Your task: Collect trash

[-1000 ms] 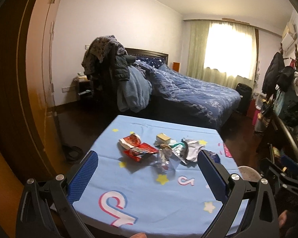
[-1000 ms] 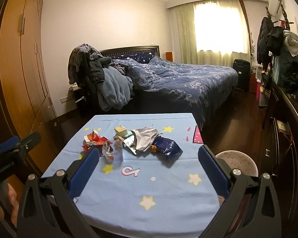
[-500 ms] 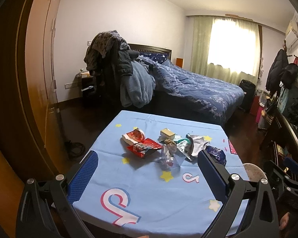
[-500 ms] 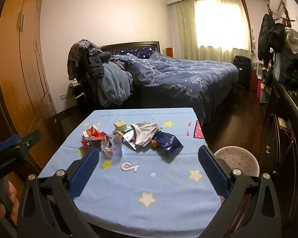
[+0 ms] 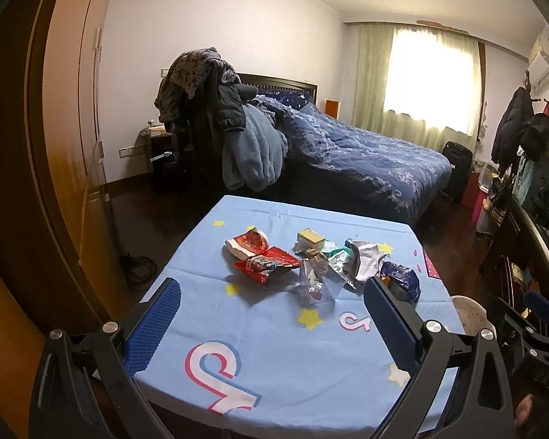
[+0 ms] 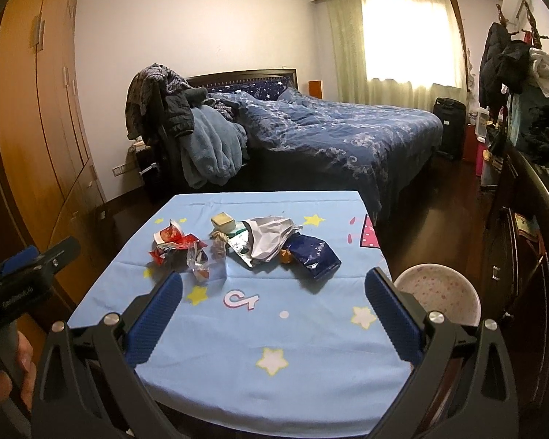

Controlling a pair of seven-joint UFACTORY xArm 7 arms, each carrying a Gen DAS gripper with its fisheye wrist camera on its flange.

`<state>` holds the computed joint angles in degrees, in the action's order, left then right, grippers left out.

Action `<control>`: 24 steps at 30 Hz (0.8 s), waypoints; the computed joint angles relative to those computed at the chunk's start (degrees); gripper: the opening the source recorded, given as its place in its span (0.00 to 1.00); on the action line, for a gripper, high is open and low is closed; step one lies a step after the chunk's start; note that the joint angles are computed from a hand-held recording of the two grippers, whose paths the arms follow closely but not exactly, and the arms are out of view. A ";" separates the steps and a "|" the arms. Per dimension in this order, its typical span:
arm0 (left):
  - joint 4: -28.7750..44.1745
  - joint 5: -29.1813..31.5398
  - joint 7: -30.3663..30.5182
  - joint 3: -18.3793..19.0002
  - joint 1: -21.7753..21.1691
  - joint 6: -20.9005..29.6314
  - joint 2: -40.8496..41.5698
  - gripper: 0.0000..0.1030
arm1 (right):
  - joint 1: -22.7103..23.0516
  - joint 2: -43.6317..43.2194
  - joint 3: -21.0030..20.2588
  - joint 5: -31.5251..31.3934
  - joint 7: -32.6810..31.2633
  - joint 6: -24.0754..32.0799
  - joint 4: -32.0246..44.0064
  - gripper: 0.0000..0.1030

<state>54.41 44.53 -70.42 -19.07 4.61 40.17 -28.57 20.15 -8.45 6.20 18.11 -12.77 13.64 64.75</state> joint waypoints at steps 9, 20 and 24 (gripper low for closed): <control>0.43 -1.18 1.21 0.48 -0.79 0.74 0.80 0.96 | -0.28 0.77 0.38 -1.08 0.95 0.50 0.41 0.97; 0.67 -1.20 1.45 0.92 -1.07 0.94 1.21 0.96 | -0.36 0.78 0.57 -1.38 0.93 0.83 0.27 0.97; 0.66 -1.20 1.54 1.03 -1.16 0.88 1.21 0.96 | -0.52 0.93 0.79 -2.12 1.46 0.64 0.27 0.97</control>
